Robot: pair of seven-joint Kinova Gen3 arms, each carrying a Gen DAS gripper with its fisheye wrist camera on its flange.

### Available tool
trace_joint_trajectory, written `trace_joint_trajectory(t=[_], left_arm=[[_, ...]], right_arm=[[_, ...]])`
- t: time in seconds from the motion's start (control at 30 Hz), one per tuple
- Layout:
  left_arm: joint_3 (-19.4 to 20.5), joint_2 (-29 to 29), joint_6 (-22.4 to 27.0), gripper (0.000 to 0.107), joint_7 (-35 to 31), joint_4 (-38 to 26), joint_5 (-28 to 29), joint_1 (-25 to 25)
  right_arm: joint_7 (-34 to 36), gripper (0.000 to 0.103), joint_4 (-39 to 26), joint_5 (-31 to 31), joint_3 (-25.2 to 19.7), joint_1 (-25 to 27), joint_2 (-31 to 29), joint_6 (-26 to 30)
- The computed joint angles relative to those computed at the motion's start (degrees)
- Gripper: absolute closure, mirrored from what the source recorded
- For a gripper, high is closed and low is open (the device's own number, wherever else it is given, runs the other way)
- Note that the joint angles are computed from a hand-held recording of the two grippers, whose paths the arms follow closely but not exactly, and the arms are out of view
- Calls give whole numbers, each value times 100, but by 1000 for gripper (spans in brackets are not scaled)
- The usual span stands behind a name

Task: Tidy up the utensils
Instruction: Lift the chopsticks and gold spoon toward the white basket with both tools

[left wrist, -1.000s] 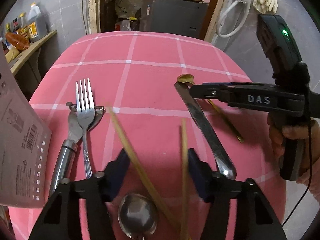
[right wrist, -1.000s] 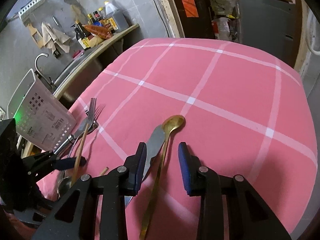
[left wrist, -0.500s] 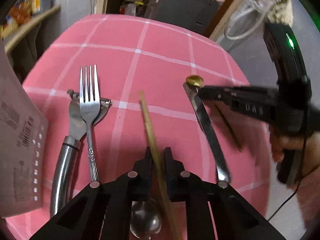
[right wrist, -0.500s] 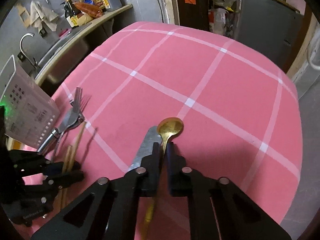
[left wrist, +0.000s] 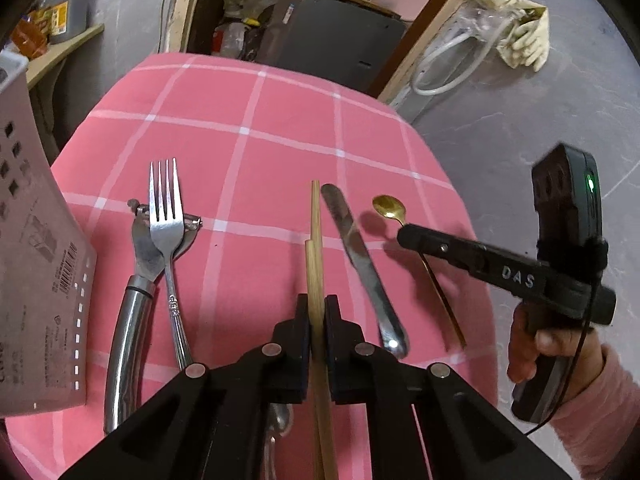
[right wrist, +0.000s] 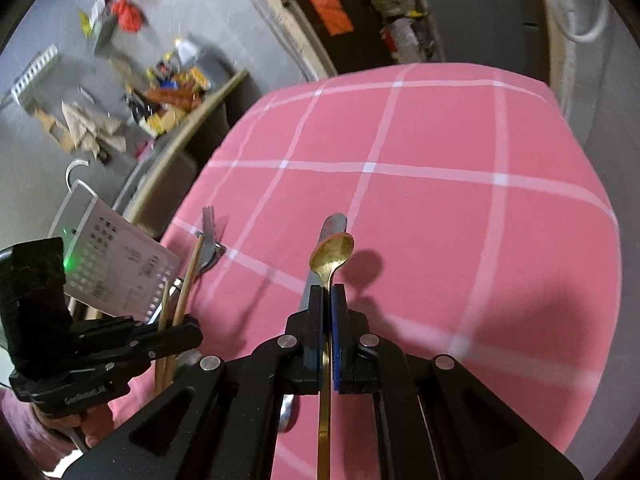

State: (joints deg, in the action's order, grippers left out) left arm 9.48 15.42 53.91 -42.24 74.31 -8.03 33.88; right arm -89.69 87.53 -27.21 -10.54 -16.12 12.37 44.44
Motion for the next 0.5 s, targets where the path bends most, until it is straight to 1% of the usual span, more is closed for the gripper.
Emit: trace_joint_trajectory(t=[0.03, 0.17, 0.3, 0.37, 0.47, 0.5], left_arm=[[2, -30, -13, 101, -22, -1, -16, 3], [2, -128, -37, 101, -31, -29, -211, 77], [36, -222, -50, 101, -75, -40, -213, 52], [57, -268, -37, 101, -124, -55, -163, 11], [72, -325, -17, 101, -191, -65, -116, -48], [71, -361, -21, 101, -186, -64, -146, -43]], right_arm=[[113, 100, 159, -116, -30, 90, -65, -167], [51, 100, 669, -349, -28, 36, -464, -668], [-373, 100, 790, -170, 1, -199, -588, -923], [-474, 100, 849, -116, -10, -253, -615, -1010], [-889, 100, 874, 157, -21, -454, -697, -1152], [-925, 100, 901, 184, -29, -467, -722, -1191]])
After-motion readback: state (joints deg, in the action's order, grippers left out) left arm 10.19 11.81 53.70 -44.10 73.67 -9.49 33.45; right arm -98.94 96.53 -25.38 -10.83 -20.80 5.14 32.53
